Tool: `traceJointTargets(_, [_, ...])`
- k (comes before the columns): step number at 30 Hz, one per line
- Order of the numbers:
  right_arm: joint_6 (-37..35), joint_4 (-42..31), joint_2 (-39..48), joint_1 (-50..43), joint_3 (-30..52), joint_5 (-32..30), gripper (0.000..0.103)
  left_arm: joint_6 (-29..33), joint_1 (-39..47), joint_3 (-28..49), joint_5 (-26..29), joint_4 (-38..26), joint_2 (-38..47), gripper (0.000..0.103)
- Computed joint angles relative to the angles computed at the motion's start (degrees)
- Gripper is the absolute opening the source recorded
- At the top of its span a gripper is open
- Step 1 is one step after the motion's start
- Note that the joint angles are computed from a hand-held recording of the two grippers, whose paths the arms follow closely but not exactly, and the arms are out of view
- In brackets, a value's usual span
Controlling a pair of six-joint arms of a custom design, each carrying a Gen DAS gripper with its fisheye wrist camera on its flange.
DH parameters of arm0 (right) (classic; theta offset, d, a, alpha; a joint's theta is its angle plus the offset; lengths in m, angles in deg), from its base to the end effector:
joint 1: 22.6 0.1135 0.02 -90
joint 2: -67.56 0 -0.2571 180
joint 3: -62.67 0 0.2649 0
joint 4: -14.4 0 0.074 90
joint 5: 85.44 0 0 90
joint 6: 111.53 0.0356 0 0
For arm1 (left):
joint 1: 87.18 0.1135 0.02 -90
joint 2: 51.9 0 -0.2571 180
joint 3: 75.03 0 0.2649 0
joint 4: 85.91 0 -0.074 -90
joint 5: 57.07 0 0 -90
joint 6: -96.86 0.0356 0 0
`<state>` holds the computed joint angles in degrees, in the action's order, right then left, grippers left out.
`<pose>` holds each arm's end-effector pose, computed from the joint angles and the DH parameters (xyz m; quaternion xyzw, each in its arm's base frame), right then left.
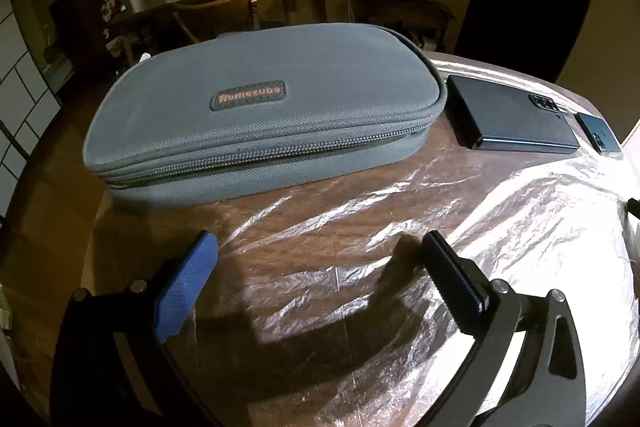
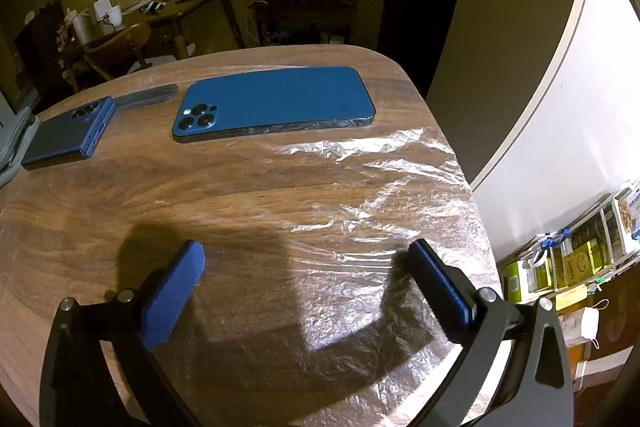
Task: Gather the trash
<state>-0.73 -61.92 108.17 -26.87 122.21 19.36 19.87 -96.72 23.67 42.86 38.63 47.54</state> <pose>0.1328 -0.0190 0.2755 0.2419 0.9213 -0.0823 0.2933 0.3813 -0.0703 0.2731 0.2110 0.9299 -0.0740 0.2920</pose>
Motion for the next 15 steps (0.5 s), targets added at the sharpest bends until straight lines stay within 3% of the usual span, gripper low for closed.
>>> traceJointTargets(15, [0.7,-0.1,0.6,0.8,0.4,0.5,0.099,0.1,0.1,0.0,0.1,0.1,0.1,0.102])
